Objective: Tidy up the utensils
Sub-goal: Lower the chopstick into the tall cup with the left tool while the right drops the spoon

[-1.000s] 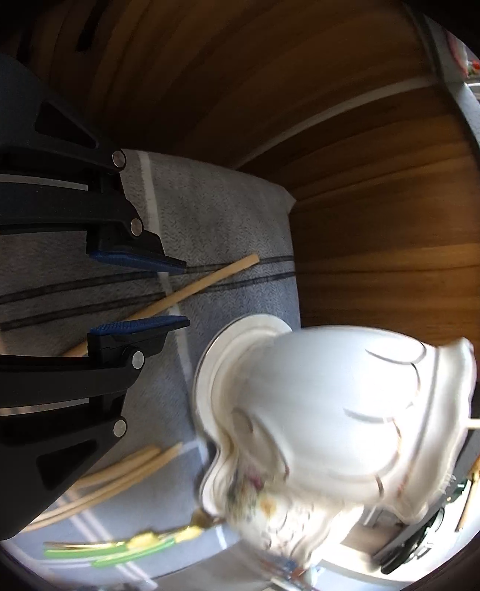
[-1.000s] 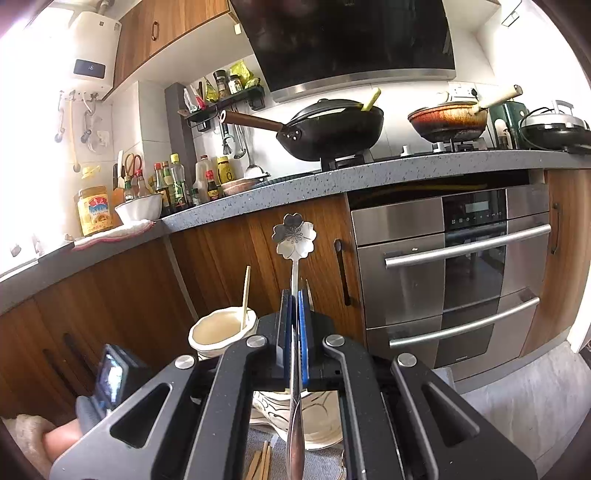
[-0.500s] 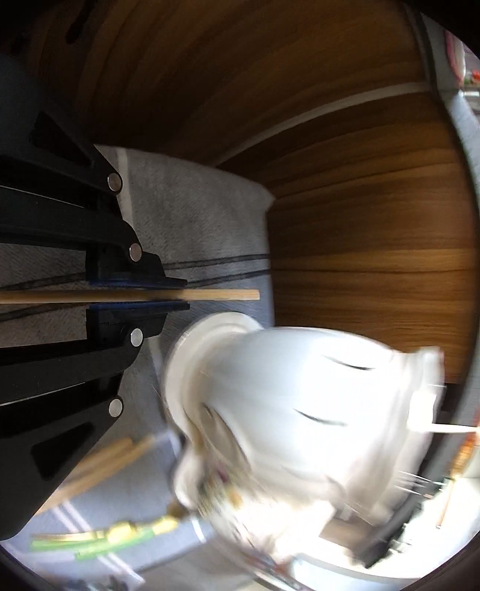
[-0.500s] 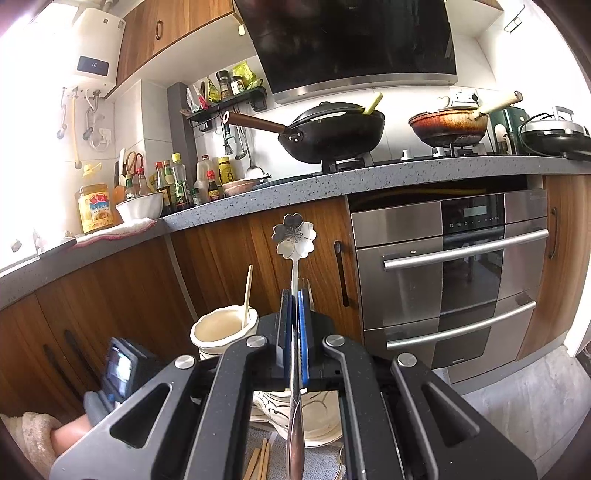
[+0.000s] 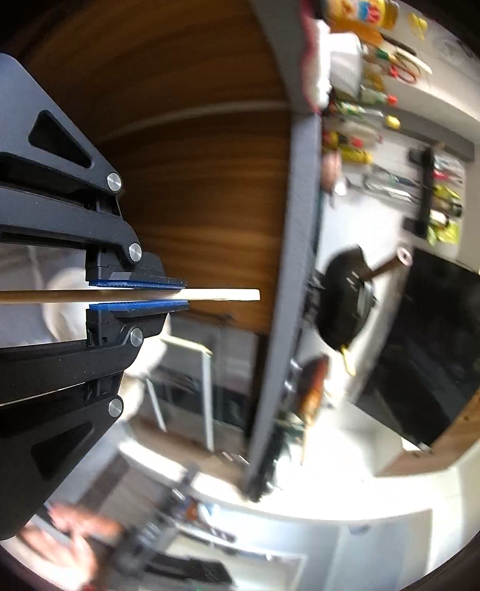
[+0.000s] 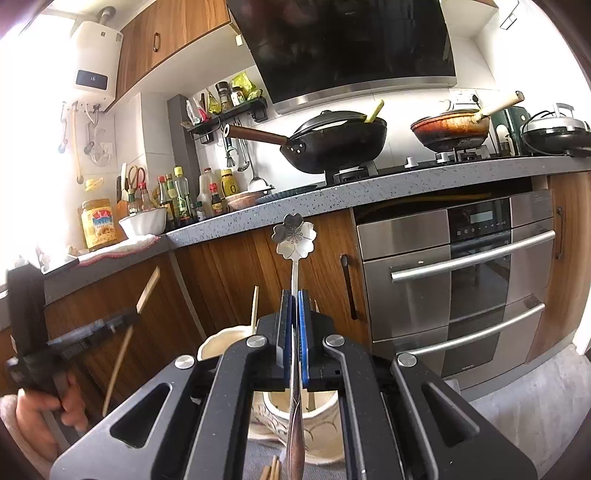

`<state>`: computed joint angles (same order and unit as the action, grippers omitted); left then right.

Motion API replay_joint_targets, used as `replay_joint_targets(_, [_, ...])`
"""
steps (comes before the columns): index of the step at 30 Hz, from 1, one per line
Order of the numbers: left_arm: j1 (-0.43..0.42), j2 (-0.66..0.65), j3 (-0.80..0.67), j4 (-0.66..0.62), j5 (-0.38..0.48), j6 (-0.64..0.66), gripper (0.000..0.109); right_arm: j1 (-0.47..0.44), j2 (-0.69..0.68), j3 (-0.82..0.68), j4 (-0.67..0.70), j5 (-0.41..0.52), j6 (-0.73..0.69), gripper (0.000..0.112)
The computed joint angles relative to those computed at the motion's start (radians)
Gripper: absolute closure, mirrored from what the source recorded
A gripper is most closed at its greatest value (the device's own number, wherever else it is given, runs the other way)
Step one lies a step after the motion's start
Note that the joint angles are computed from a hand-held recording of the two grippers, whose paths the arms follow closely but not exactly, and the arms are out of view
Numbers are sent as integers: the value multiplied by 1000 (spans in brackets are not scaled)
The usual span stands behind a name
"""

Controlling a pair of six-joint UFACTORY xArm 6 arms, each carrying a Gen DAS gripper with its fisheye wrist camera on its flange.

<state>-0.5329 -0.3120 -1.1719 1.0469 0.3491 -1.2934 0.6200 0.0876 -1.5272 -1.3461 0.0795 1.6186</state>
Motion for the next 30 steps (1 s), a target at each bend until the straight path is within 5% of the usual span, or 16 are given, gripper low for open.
replay_joint_targets(7, [61, 204, -243, 345, -189, -354, 102, -25, 108, -133, 10, -9, 55, 109])
replay_joint_targets(12, [87, 314, -364, 573, -197, -596, 102, -33, 194, -230, 38, 18, 75, 109])
replay_joint_targets(21, [92, 441, -452, 558, -160, -581, 102, -6, 283, -328, -105, 136, 196, 109])
replay_joint_targets(30, [92, 365, -324, 599, -157, -610, 102, -4, 262, -260, -100, 145, 173, 109])
